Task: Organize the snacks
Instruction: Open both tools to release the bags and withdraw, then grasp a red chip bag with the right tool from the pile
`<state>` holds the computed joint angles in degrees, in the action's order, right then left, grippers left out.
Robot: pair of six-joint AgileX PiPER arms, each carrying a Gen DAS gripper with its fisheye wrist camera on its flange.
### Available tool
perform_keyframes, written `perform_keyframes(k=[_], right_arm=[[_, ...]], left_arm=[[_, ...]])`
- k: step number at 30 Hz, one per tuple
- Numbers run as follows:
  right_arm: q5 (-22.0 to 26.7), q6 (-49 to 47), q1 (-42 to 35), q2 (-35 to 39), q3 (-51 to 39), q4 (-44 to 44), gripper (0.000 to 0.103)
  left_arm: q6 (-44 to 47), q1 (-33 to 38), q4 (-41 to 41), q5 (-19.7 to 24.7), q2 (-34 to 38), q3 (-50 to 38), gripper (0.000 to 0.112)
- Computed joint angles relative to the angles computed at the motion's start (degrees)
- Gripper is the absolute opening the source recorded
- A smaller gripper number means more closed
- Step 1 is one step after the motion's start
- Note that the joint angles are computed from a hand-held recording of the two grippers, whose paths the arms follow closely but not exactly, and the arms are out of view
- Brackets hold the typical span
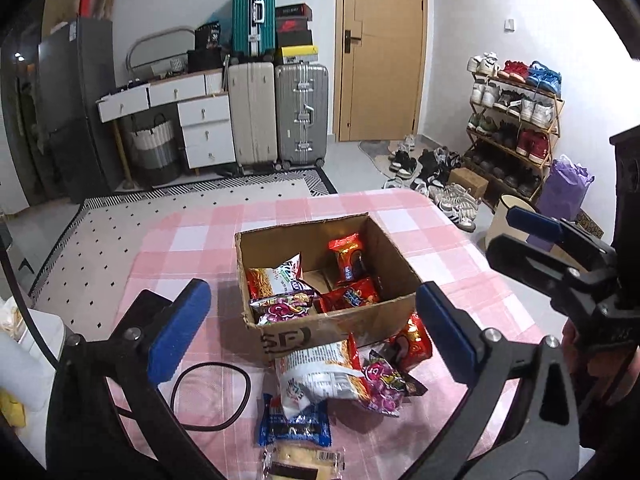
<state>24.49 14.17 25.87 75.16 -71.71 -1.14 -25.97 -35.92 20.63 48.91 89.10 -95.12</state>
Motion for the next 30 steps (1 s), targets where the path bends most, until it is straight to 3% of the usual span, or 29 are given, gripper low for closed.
perform_keyframes(k=[8,15,18,20,23,30], right_arm=[[-4.7,6.72,2.75,-9.14,11.34,-3.06,0.102],[-10.31,8.98,2.56,-12.94,21.84,-0.81,0.102],[-12.26,14.32,2.39,-13.19,26.06,-4.62,0.102],[-13.69,11.76,1.45,-13.14,28.56,-0.52,0.102],[-15.74,16.74,1.12,-13.04,32.28,-3.58,0.102],[-19.6,4.6,-1.29,-9.45,37.04,10.9,0.102]], left_arm=[[-12.0,-5.4,5.86,-0.53,-8.49,9.09,0.102],[-22.46,-9.33,9.99,-1.68,-15.38,19.82,0.102],[-27.33,-11.08,13.38,-2.28,-16.87,24.62,0.102],[-28.66,-10.77,13.63,-4.08,-17.28,27.59,0.102],[-30.19,-9.12,13.84,-6.95,-17.27,31.86,0.102],[-35.38,-5.87,15.45,-15.74,-15.88,42.3,0.102]])
